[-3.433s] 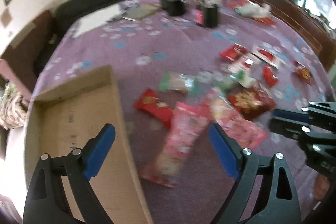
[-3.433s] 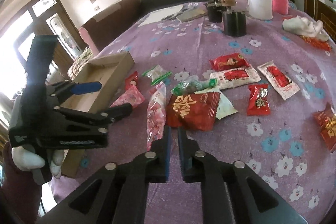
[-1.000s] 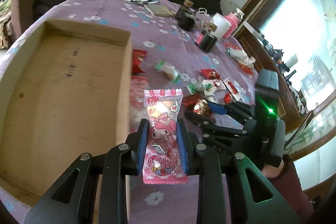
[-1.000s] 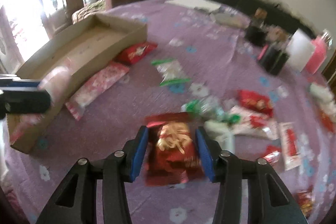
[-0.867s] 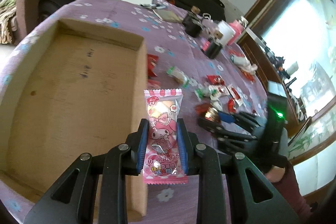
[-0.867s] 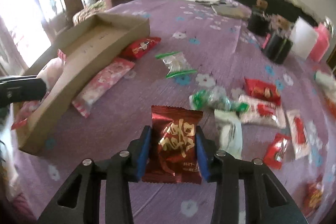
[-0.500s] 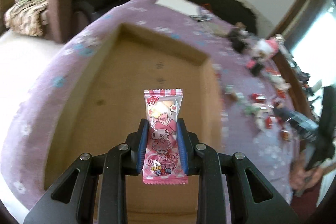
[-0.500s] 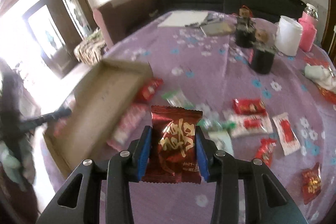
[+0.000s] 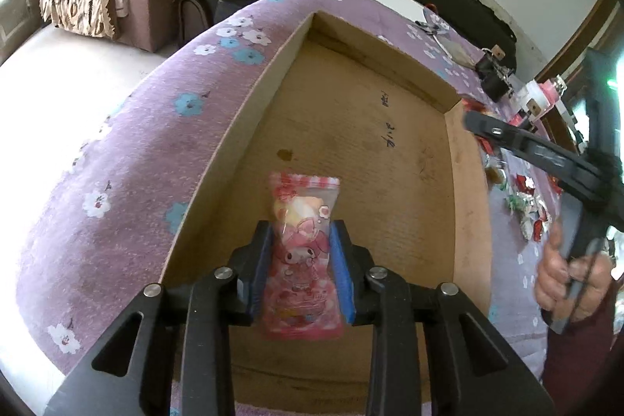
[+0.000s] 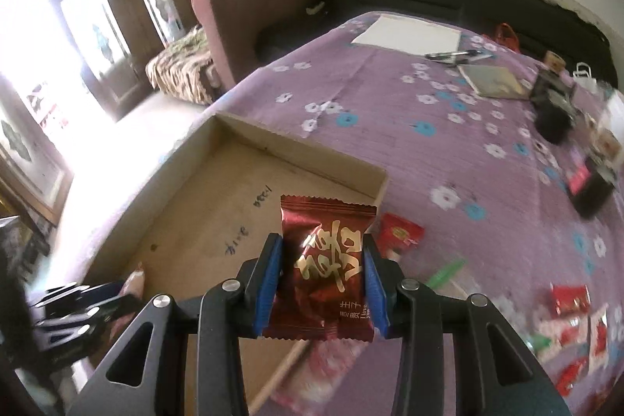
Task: Organize snacks
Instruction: 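Carry both candies over the tray and open both grippers to drop them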
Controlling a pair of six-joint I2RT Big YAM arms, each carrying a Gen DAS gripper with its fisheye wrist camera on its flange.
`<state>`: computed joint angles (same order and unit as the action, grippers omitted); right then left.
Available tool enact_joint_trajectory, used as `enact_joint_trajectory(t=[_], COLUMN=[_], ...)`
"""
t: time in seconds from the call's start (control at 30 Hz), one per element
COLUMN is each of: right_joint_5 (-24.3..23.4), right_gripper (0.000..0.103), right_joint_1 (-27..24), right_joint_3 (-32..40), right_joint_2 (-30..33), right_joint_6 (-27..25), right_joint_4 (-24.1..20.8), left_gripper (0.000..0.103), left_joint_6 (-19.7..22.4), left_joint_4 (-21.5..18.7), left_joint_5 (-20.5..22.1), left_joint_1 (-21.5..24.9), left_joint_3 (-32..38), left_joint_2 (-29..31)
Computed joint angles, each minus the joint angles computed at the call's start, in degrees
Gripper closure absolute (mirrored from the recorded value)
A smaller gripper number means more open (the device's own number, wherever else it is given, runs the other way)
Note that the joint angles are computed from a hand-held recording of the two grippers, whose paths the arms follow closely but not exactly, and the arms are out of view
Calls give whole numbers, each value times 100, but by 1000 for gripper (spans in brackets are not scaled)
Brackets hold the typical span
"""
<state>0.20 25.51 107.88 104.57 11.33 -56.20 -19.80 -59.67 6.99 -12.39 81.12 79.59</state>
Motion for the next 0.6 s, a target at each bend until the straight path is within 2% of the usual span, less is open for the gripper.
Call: enact_joint_trajectory(t=[0.07, 0.13, 0.23, 0.33, 0.47, 0.6], right_joint_5=[142, 259, 444, 562, 448, 285], right_gripper=[61, 59, 53, 50, 45, 45], right_joint_1=[57, 89, 138, 144, -57, -301], right_joint_3=[197, 262, 263, -1, -481, -906], right_joint_2=[190, 264, 271, 15, -456, -760], right_joint_6=[-16, -61, -180, -204, 225, 578], right_joint_4=[-47, -8, 57, 324, 645, 654], left_gripper=[66, 53, 52, 52, 52, 52], left_joint_6=[-19, -74, -189, -297, -381, -417], left_joint_4=[45, 123, 231, 375, 487, 528], left_joint_5=[23, 49, 84, 154, 127, 47], left_joint_1=[41, 80, 133, 196, 187, 123], left_joint_3=[-32, -81, -144, -232, -313, -381], left_joint_2=[-49, -116, -206, -324, -422, -462])
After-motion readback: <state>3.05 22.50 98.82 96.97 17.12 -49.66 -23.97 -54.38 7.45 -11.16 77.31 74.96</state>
